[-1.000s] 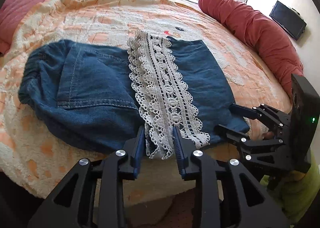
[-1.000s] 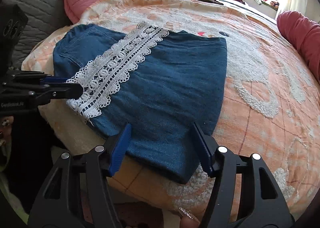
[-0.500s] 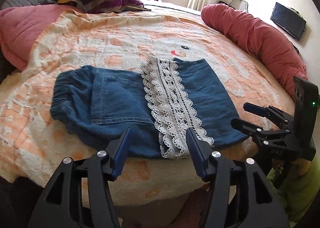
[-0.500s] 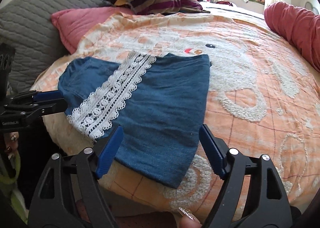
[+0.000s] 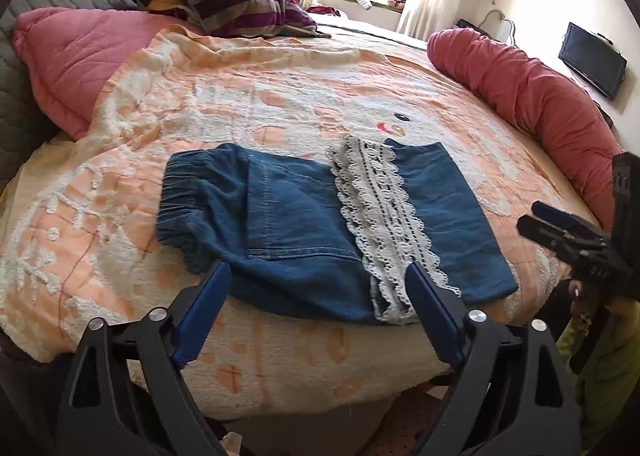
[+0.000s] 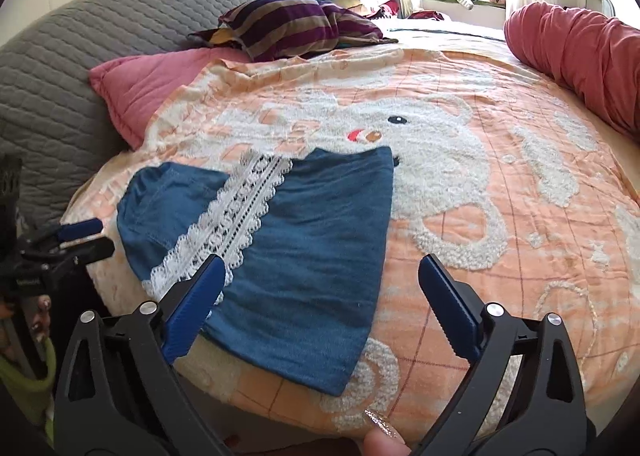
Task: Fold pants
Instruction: 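Grasp the elastic waistband with the left gripper while the right grasps the denim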
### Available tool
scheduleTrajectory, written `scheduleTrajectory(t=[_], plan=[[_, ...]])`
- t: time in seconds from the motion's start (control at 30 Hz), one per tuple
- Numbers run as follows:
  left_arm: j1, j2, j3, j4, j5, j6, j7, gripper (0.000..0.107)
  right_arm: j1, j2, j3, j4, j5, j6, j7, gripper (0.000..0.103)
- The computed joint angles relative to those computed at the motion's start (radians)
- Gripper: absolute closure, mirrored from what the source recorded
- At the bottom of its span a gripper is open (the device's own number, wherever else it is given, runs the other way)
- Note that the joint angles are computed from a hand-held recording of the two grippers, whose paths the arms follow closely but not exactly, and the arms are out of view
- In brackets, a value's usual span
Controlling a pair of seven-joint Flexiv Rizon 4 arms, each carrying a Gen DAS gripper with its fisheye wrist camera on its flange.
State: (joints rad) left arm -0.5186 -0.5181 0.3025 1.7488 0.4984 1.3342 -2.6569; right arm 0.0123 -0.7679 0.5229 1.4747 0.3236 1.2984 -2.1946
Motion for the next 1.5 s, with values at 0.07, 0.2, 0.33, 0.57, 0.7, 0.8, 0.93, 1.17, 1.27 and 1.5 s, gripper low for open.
scheduleTrajectory(t=[0.07, 0.2, 0.33, 0.57, 0.7, 0.8, 0.93, 1.17, 1.27, 1.5], plan=[[0.003, 0.002, 0.002, 0.006, 0.000, 0.004, -0.004, 0.015, 0.008, 0.002, -0.004, -0.010, -0.005, -0.003, 0.002, 0.009], [0.006, 0.010, 0.012, 0.024, 0.001, 0.013, -0.023, 0.011, 0.027, 0.003, -0.010, -0.027, -0.018, -0.009, 0.007, 0.009], [0.012, 0.016, 0.020, 0.042, 0.004, 0.018, -0.038, 0.010, 0.033, -0.008, 0.009, -0.074, -0.005, -0.070, 0.006, 0.009], [0.006, 0.023, 0.058, 0.062, 0.043, 0.030, -0.113, 0.010, 0.100, -0.016, 0.000, -0.155, 0.019, -0.167, -0.045, 0.009], [0.034, 0.021, 0.060, 0.093, 0.029, 0.081, -0.150, 0.010, 0.159, -0.032, -0.027, -0.227, 0.015, -0.243, -0.067, 0.009], [0.065, 0.005, 0.043, 0.121, -0.023, 0.152, -0.138, 0.010, 0.202, -0.057, -0.041, -0.305, 0.009, -0.328, -0.082, 0.009], [0.079, -0.029, 0.038, 0.136, -0.087, 0.235, -0.111, 0.026, 0.271, -0.120, -0.072, -0.458, -0.003, -0.526, -0.077, 0.009], [0.262, -0.077, -0.158, 0.185, -0.204, 0.381, -0.002, 0.079, 0.432, -0.236, -0.173, -0.673, -0.073, -0.736, -0.096, 0.009], [0.259, -0.095, -0.159, 0.184, -0.235, 0.396, 0.037, 0.081, 0.480, -0.294, -0.196, -0.768, -0.095, -0.820, -0.092, 0.009], [0.248, -0.115, -0.156, 0.202, -0.316, 0.443, 0.107, 0.079, 0.563, -0.422, -0.252, -0.950, -0.120, -0.973, -0.064, 0.047]])
